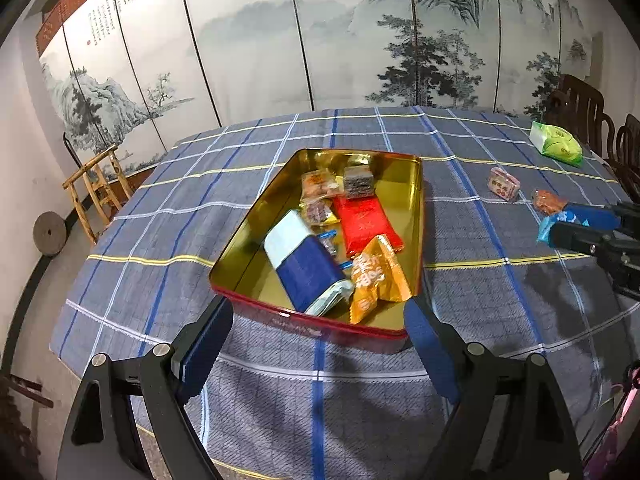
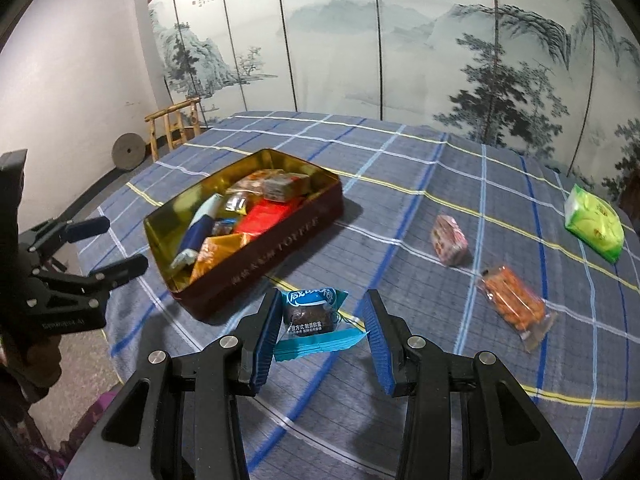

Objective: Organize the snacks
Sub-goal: 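Carry the blue candy into the tin and open the right tool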

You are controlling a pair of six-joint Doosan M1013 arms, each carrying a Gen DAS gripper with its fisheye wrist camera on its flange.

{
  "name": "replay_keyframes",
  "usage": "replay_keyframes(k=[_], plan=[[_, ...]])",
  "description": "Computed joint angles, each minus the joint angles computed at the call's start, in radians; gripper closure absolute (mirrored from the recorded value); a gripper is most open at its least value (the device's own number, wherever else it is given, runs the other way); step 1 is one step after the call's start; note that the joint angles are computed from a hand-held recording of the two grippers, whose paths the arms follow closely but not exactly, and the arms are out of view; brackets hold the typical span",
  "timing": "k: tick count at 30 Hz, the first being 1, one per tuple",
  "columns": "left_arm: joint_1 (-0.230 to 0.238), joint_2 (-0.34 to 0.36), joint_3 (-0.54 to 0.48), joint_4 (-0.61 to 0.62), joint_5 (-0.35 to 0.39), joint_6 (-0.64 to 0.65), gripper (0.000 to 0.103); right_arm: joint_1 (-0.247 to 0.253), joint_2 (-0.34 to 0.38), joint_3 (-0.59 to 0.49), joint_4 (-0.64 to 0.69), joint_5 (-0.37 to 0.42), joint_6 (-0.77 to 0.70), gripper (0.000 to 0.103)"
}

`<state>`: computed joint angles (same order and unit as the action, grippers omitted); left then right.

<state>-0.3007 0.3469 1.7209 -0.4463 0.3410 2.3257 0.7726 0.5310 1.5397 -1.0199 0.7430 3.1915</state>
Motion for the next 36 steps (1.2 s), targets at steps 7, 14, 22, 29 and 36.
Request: replay_keyframes(k=[7, 14, 22, 29, 36], plan=[[0.023, 0.004, -0.001, -0.019, 0.007, 0.004, 0.017, -0.011, 0.033, -0.067, 0.043, -0.022, -0.099, 0.06], [0.039, 0.02, -0.015, 0.017, 0.034, -0.032, 0.015, -0.035, 0.089, -0.17, 0.106, -0.051, -0.242, 0.06], [0.068, 0.043, -0.054, -0.024, 0.154, -0.02, 0.007, -0.069, 0.159, -0.283, 0.219, -0.054, -0.394, 0.06], [0.086, 0.046, -0.059, -0.1, 0.177, 0.033, 0.002, -0.085, 0.204, -0.342, 0.289, -0.043, -0.471, 0.06], [0.078, 0.042, -0.047, -0.065, 0.123, 0.024, 0.002, -0.092, 0.223, -0.368, 0.322, -0.04, -0.505, 0.06]])
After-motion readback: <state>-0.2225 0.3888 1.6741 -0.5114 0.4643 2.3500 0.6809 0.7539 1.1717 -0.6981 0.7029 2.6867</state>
